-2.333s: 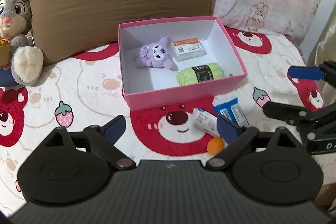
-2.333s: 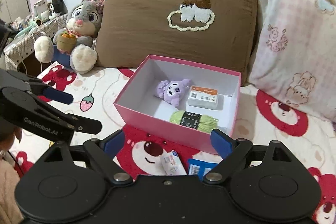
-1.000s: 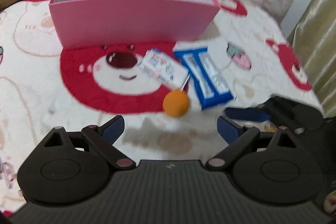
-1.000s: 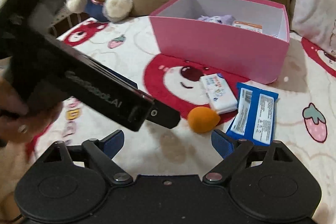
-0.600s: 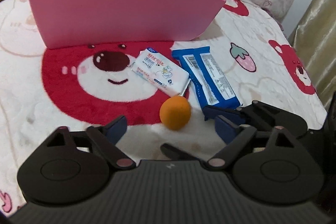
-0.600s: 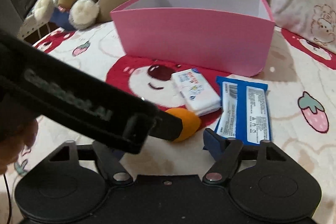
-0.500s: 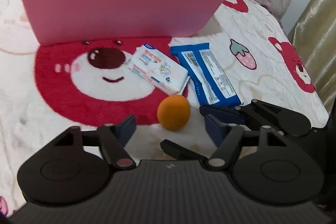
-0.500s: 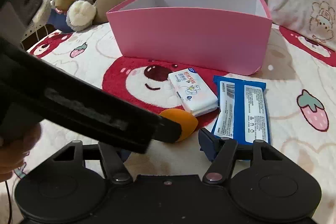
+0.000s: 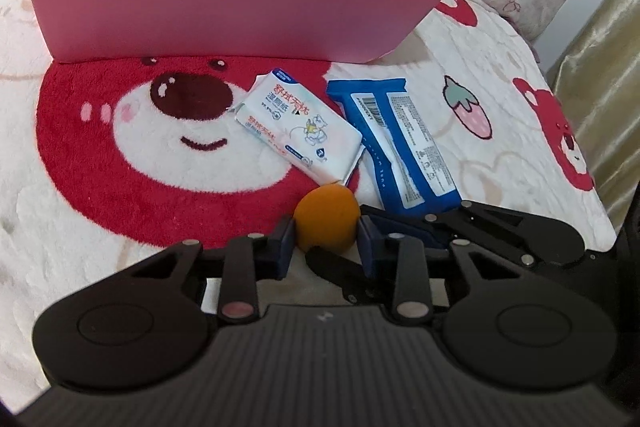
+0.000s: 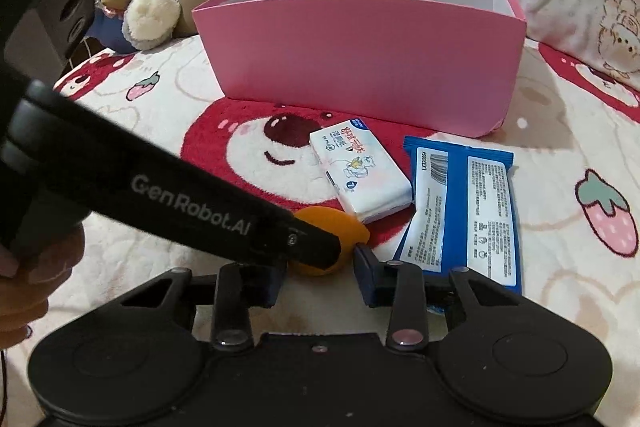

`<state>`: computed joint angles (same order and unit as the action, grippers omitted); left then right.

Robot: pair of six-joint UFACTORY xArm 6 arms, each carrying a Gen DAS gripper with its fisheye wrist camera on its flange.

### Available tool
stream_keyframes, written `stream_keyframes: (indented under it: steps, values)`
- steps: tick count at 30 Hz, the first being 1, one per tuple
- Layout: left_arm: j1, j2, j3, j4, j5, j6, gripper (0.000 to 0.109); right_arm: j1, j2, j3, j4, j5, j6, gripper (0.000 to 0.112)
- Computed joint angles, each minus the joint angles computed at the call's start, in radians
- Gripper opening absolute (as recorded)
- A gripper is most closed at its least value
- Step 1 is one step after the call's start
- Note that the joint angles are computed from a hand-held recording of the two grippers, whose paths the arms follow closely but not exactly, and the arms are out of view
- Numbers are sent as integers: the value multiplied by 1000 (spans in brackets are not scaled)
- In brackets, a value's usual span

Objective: Organize objects
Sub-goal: 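Close the left tool on the orange sponge, then lift the orange sponge with the left tool and carry it over the pink box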

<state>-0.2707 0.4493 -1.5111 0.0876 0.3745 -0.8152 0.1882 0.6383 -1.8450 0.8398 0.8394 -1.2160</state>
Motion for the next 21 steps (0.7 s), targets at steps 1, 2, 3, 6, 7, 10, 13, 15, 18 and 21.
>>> stream_keyframes:
  steps: [1, 2, 3, 6, 7, 10, 13, 15, 18, 21]
  values:
    - [-2, -7, 7, 8, -3, -6, 31, 1, -12, 14, 0, -7, -1, 40]
    - [-4, -13, 11, 16, -1, -9, 31, 4, -24, 29, 1, -16, -8, 40]
    - [-6, -21, 14, 23, 6, -12, 31, 6, -36, 43, 0, -23, -13, 40]
    - [-13, -52, 28, 22, 35, -6, 31, 4, -63, 65, -7, -7, -4, 40]
    - [-14, -70, 45, 20, 36, -5, 31, 3, -74, 72, -7, 0, 0, 40]
    - [-19, -112, 78, 2, 46, -1, 31, 3, -112, 104, -10, 10, -13, 40]
    - [-27, -147, 95, -16, 72, 11, 31, 5, -157, 142, -27, 17, -21, 40]
    - [-33, -168, 100, -10, 97, 11, 31, 6, -184, 164, -42, 21, -25, 40]
    - [-47, -191, 91, 12, 152, 1, 31, 10, -220, 184, -86, 32, -6, 40]
    - [-60, -210, 78, 32, 200, -8, 31, 11, -251, 196, -117, 48, 18, 40]
